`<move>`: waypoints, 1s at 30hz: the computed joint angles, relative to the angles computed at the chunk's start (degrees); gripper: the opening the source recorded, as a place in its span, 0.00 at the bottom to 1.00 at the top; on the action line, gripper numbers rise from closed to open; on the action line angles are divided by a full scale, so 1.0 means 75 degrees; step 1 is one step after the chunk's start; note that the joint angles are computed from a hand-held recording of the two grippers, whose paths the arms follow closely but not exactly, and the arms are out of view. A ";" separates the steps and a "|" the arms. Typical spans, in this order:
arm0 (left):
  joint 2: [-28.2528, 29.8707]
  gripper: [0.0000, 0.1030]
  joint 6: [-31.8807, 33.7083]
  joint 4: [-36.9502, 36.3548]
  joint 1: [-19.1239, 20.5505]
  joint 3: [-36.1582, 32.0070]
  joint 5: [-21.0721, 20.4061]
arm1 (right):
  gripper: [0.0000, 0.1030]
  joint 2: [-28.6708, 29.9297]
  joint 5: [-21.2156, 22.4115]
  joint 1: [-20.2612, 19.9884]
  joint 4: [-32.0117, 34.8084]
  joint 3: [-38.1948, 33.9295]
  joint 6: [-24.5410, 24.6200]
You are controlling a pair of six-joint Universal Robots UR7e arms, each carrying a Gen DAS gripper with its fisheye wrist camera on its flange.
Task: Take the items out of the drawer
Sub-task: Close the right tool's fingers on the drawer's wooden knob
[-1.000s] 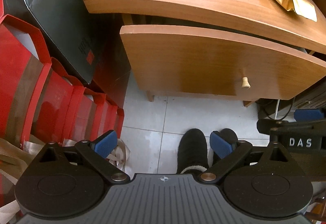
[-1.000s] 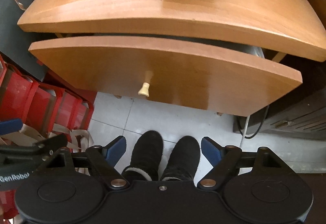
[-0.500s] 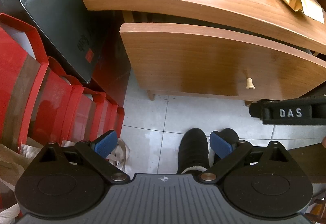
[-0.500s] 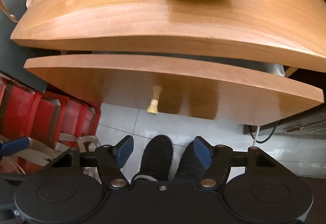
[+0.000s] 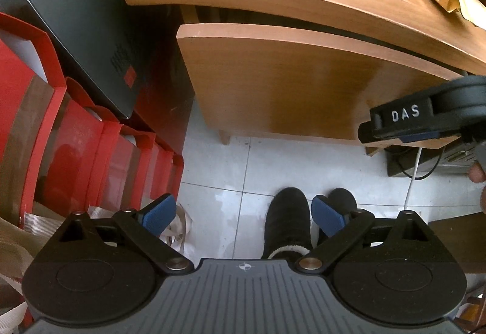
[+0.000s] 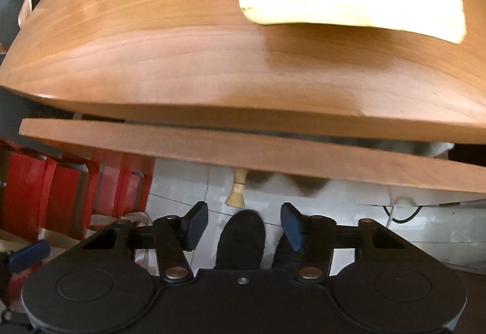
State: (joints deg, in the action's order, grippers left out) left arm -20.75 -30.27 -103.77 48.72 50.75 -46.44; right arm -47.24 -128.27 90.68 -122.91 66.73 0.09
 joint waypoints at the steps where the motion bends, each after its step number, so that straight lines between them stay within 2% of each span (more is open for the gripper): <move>1: 0.0006 0.95 -0.0012 0.0012 0.0005 -0.0012 0.0000 | 0.47 0.0041 -0.0007 -0.0001 0.0045 -0.0065 0.0014; 19: 0.0012 0.94 -0.0117 0.0110 0.0027 -0.0036 -0.0043 | 0.32 0.0344 -0.0169 0.0012 0.0371 -0.0527 0.0435; 22: 0.0027 0.94 -0.0137 0.0137 0.0026 -0.0053 -0.0050 | 0.32 0.0370 -0.0192 0.0015 0.0426 -0.0588 0.0616; 30: 0.0026 0.94 -0.0190 0.0200 0.0051 -0.0055 -0.0105 | 0.20 0.0390 -0.0143 -0.0002 0.0543 -0.0709 0.1222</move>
State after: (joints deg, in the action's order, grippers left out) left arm -20.56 -31.70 -102.27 49.10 50.33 -47.23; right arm -44.31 -129.34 90.66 -118.84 61.41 9.25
